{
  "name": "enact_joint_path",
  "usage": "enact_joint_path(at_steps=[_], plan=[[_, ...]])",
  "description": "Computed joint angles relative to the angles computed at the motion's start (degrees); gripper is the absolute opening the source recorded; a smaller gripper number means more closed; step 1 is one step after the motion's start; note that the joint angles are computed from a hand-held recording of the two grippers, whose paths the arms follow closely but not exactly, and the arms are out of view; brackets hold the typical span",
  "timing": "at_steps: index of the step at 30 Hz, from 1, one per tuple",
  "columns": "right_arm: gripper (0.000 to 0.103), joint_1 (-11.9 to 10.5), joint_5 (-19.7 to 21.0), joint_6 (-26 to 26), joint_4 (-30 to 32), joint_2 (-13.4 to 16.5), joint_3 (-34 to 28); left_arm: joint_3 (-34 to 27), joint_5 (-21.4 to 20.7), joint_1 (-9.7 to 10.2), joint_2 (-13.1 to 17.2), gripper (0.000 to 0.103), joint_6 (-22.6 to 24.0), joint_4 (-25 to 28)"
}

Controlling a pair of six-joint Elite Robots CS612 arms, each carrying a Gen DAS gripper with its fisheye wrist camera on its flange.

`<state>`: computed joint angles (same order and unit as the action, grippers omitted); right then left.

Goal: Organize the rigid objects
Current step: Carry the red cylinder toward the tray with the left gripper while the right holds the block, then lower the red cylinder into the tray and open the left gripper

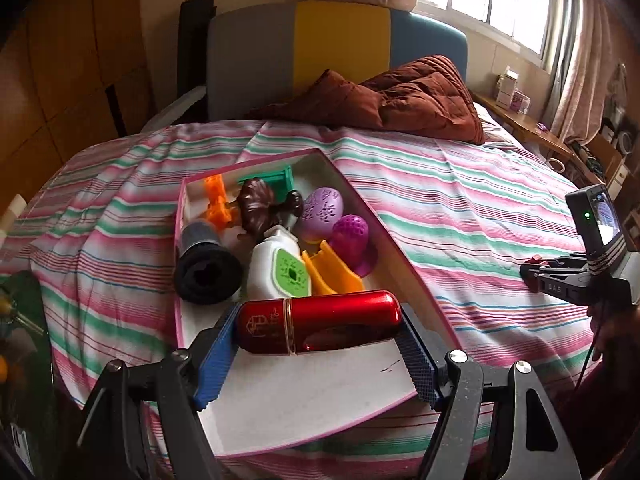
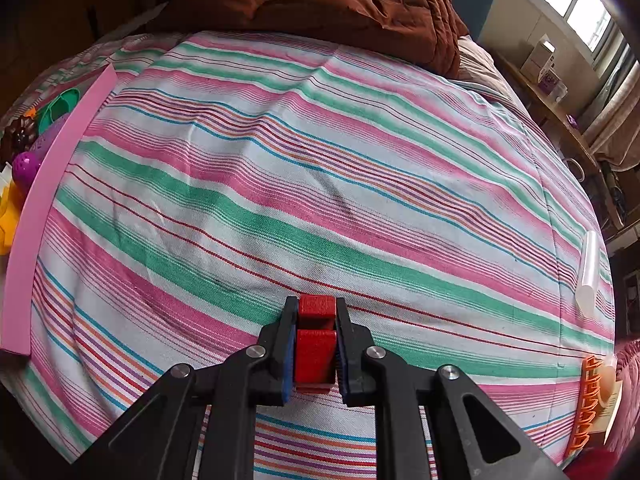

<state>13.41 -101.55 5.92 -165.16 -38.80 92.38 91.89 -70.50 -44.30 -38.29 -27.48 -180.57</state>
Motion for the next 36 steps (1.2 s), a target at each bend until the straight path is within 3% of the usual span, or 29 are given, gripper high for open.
enact_joint_path(at_steps=[8,12,16,25,36], plan=[[0.015,0.1,-0.5,-0.5,0.0,0.0,-0.1,2.3,-0.7,1.33,-0.9,0.075,-2.8,0.0],[0.015,0.2,-0.7,-0.6,0.1,0.1,-0.2,4.1,-4.8,2.72,-1.4,0.075,-4.9,-2.3],[0.015,0.4,-1.3,-0.8,0.1,0.1,-0.2,4.4,-5.3,3.19,-1.4,0.075,-5.2,-1.7],[0.015,0.5,-1.8,-1.1,0.1,0.2,-0.3,1.9,-6.3,3.50,0.1,0.075,-0.7,1.2],[0.015,0.5,-1.7,-1.0,0.0,0.1,-0.2,-0.1,-9.0,3.91,0.9,0.075,10.5,4.0]])
